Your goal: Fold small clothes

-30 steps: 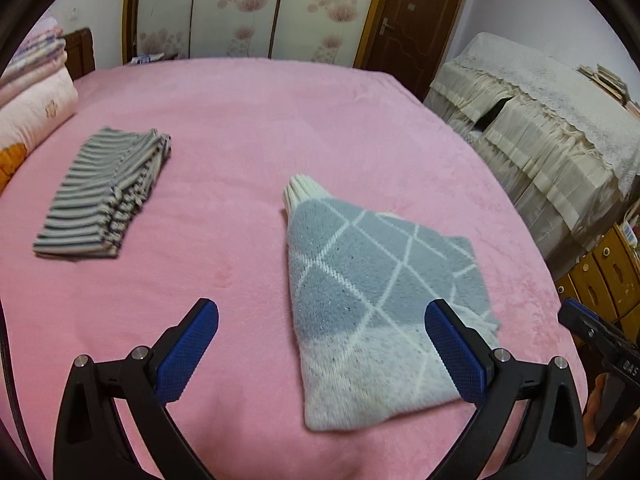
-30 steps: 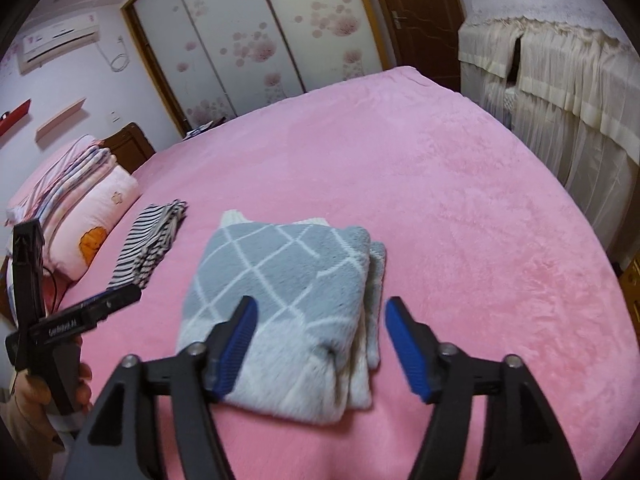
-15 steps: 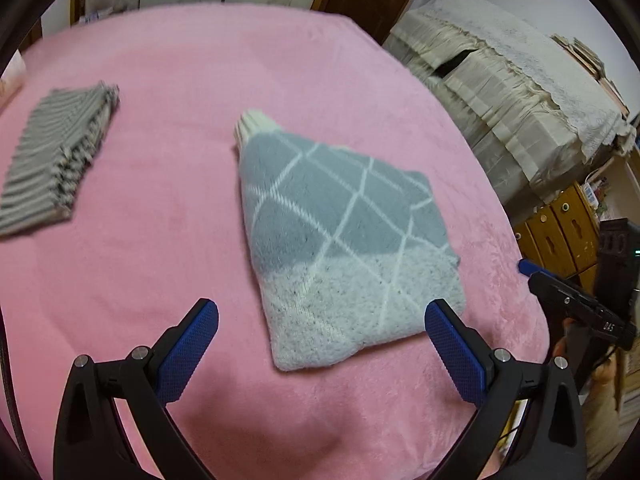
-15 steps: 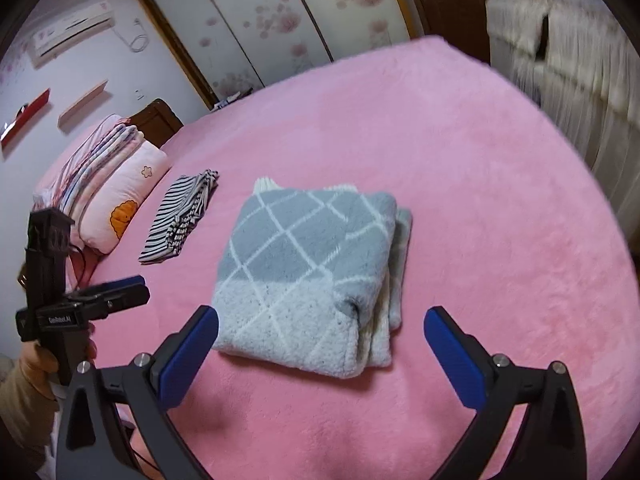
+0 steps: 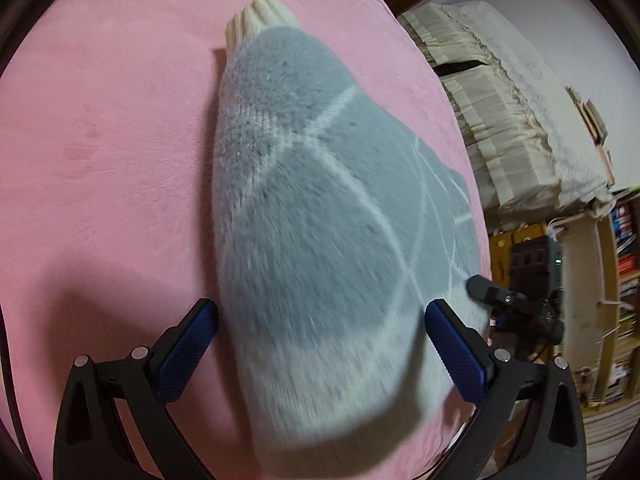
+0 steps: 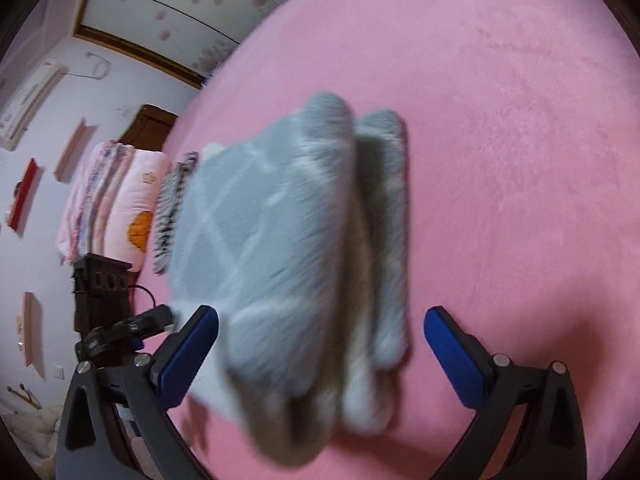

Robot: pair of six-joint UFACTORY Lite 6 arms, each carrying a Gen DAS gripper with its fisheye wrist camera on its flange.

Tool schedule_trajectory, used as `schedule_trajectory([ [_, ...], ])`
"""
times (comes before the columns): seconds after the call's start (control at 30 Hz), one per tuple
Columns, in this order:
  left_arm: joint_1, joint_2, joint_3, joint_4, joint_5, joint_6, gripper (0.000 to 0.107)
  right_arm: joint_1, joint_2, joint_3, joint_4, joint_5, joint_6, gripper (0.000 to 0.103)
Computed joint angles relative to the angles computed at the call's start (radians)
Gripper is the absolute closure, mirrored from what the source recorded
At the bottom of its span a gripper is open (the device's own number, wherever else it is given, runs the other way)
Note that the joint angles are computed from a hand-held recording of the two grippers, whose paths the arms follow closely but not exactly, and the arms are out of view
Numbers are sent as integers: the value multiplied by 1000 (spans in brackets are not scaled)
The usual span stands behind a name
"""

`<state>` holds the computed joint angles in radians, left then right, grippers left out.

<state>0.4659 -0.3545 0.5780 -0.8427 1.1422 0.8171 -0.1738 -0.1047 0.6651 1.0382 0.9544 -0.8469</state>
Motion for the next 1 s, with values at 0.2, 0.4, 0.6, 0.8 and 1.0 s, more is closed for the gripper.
schedule_trajectory([
  [0.2, -40, 206, 24, -181, -49, 173, 4, 20, 234, 117, 136, 67, -186, 0],
  [0.4, -96, 335, 105, -228, -70, 211, 4, 96, 364, 231, 228, 53, -238, 0],
  [0.6, -108, 364, 156, -179, -64, 162, 4, 128, 384, 278, 181, 34, -185, 0],
  [0.8, -159, 270, 126, -127, -159, 84, 17, 174, 294, 242, 115, -60, -67, 18],
  [1.0, -282, 94, 119, 23, -274, -145, 33, 240, 94, 162, 38, -185, 62, 53],
])
